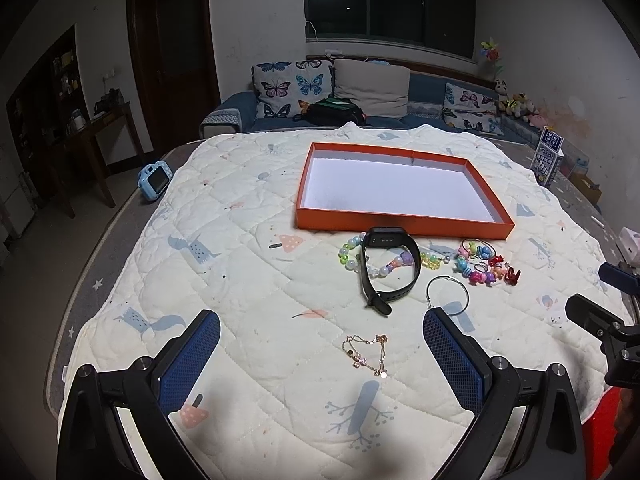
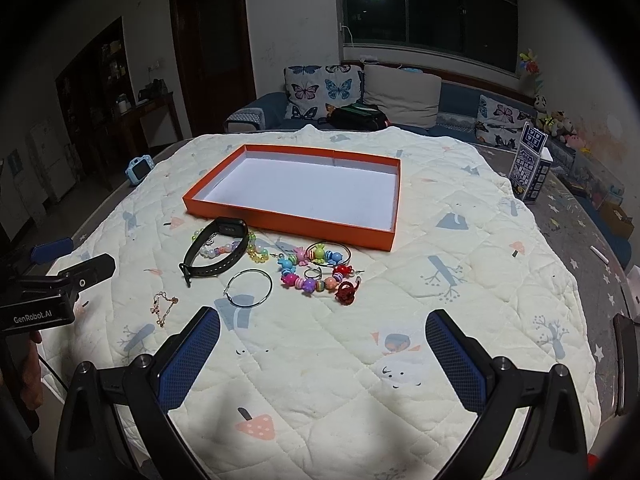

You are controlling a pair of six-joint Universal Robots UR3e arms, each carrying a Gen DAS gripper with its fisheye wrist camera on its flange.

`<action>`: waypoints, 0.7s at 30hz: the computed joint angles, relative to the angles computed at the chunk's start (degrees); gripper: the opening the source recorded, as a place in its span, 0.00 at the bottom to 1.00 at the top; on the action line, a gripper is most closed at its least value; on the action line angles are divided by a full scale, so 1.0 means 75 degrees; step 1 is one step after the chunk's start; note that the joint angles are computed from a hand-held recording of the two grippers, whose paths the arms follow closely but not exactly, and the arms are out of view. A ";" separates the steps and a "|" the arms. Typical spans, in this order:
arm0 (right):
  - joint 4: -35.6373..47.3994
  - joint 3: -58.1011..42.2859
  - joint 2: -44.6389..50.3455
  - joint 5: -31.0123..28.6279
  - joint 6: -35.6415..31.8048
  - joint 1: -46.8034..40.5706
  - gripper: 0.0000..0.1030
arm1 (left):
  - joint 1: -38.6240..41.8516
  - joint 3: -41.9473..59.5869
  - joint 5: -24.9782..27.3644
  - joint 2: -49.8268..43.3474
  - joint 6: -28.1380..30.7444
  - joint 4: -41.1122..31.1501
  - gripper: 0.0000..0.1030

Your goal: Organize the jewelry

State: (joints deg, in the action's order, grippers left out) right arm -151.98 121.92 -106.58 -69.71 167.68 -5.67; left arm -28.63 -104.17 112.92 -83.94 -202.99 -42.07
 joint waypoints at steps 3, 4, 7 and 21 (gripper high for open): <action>-0.0016 -0.0050 0.0084 0.0057 -0.0036 -0.0046 1.00 | 0.0111 0.0064 -0.0123 -0.0105 0.0122 0.0033 1.00; 0.0007 -0.0087 0.0119 0.0074 -0.0043 -0.0056 1.00 | 0.0138 0.0082 -0.0163 -0.0143 0.0157 0.0056 1.00; 0.0029 -0.0177 0.0227 0.0079 -0.0093 -0.0062 1.00 | 0.0197 0.0129 -0.0261 -0.0272 0.0250 0.0101 1.00; 0.0032 -0.0531 0.0889 0.0415 -0.0324 -0.0248 1.00 | 0.0655 0.0923 -0.1117 -0.1396 0.0661 0.0049 1.00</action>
State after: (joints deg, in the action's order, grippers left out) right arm -151.74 117.93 -99.91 -66.59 165.25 -7.53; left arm -23.71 -97.25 104.54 -94.41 -198.03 -41.70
